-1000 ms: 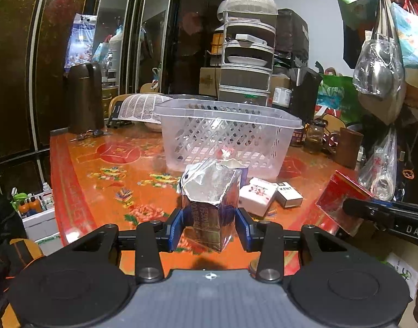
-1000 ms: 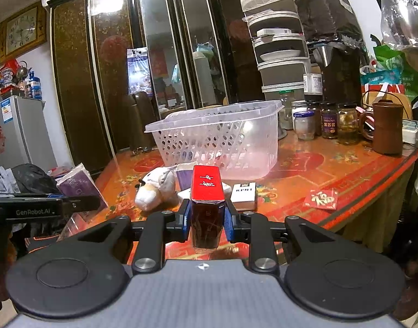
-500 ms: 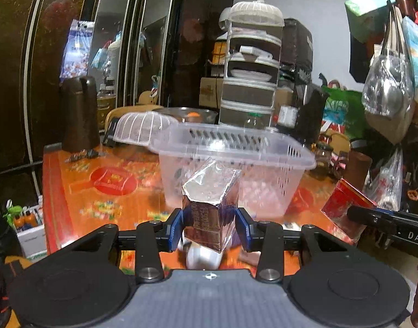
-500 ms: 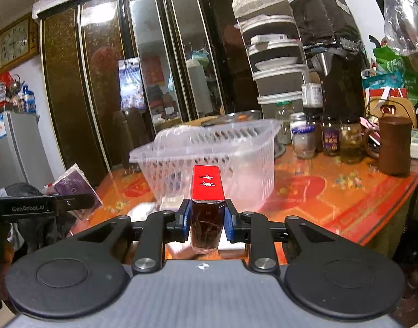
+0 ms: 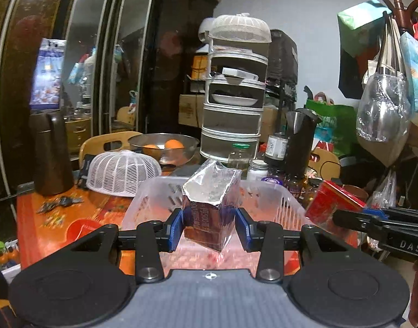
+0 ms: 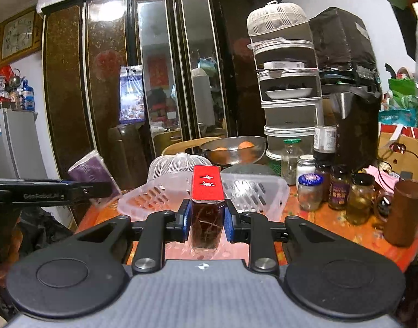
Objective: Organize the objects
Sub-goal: 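Carry both items over the clear basket and open both tools to drop them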
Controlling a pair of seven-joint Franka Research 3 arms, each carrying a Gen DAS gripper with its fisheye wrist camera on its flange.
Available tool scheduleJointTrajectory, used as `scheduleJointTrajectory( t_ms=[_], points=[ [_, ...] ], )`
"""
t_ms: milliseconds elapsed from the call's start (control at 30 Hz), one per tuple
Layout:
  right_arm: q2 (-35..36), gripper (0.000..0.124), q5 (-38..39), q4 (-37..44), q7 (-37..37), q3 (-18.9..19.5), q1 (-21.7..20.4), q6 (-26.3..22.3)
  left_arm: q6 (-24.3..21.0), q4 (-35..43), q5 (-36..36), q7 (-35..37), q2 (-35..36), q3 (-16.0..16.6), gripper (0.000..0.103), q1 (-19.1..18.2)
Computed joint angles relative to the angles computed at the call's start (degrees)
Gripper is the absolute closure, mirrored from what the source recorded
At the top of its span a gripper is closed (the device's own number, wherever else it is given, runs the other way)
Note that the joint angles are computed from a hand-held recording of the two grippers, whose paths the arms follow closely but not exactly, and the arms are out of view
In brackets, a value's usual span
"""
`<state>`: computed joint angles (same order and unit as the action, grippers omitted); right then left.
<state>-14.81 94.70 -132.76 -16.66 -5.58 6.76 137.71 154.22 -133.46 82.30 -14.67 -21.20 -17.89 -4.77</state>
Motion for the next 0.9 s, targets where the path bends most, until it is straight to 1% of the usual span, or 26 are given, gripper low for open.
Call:
scheduleJointTrajectory(
  t_ms=[100,167,233,300,333,400,433,467,533,633,667,700,733,767,800,867,900],
  points=[
    [2.65,0.096,-5.40,3.70,6.26,0.72,0.23,-0.14,1.10,3.50,-2.27,3.68,3.32,1.25,0.058,0.38],
    [4.67,0.096,-7.32,6.22,8.45,1.89,0.78,2.84,1.25,5.64,-4.66,6.44,5.45,1.94,0.058,0.53],
    [7.29,0.096,-11.05,9.12,12.92,2.60,1.15,4.03,0.94,8.33,-8.28,10.65,8.47,2.78,0.058,0.55],
    [9.57,0.096,-13.07,11.50,14.25,3.79,1.88,7.59,2.20,10.69,-13.30,15.01,11.70,4.26,0.058,0.49],
    [11.29,0.096,-15.32,13.16,16.40,4.53,2.30,9.75,2.62,12.24,-17.42,18.71,13.90,5.15,0.058,0.32],
    [14.23,0.096,-20.44,16.12,21.14,5.21,2.58,10.36,2.59,14.52,-24.72,25.26,17.22,6.32,0.058,-0.10],
    [15.66,0.096,-23.73,17.39,24.09,5.65,2.73,11.07,2.42,15.39,-26.97,27.14,18.69,6.73,0.058,-0.18],
    [16.97,0.096,-26.78,18.48,26.75,5.97,2.78,11.29,1.95,16.08,-28.73,28.52,19.85,7.02,0.058,-0.36],
    [18.65,0.096,-31.48,19.66,29.85,6.69,2.88,12.06,1.63,16.86,-30.88,30.47,21.43,7.60,0.058,-0.77],
    [19.95,0.096,-33.97,20.28,31.32,7.68,2.82,13.79,2.08,17.08,-30.15,29.94,22.24,8.30,0.057,-1.34],
    [20.03,0.096,-33.77,20.36,31.02,7.88,2.55,13.54,2.29,16.87,-29.30,29.28,22.13,8.49,0.055,-1.47],
    [19.88,0.091,-32.73,20.19,30.09,8.09,2.26,13.38,2.29,16.63,-28.76,29.05,21.98,8.59,0.046,-1.59],
    [19.66,0.084,-31.19,19.93,28.83,8.30,2.07,13.72,2.31,16.40,-28.17,28.66,21.72,8.67,0.033,-1.65],
    [19.41,0.069,-29.84,19.77,27.78,8.37,1.90,13.88,2.34,15.94,-26.32,26.95,21.27,8.70,0.028,-1.70],
    [19.24,0.063,-28.67,19.76,26.80,8.38,1.75,13.72,2.23,16.26,-24.70,25.46,21.36,8.69,0.025,-1.68],
    [18.16,0.062,-25.57,18.95,23.66,8.39,1.67,14.57,2.40,14.94,-19.17,19.57,19.66,8.44,0.025,-1.64],
    [17.21,0.058,-23.07,18.19,21.28,8.22,1.51,14.41,3.41,13.98,-16.23,16.57,18.52,8.27,0.020,-1.43]
  ],
)
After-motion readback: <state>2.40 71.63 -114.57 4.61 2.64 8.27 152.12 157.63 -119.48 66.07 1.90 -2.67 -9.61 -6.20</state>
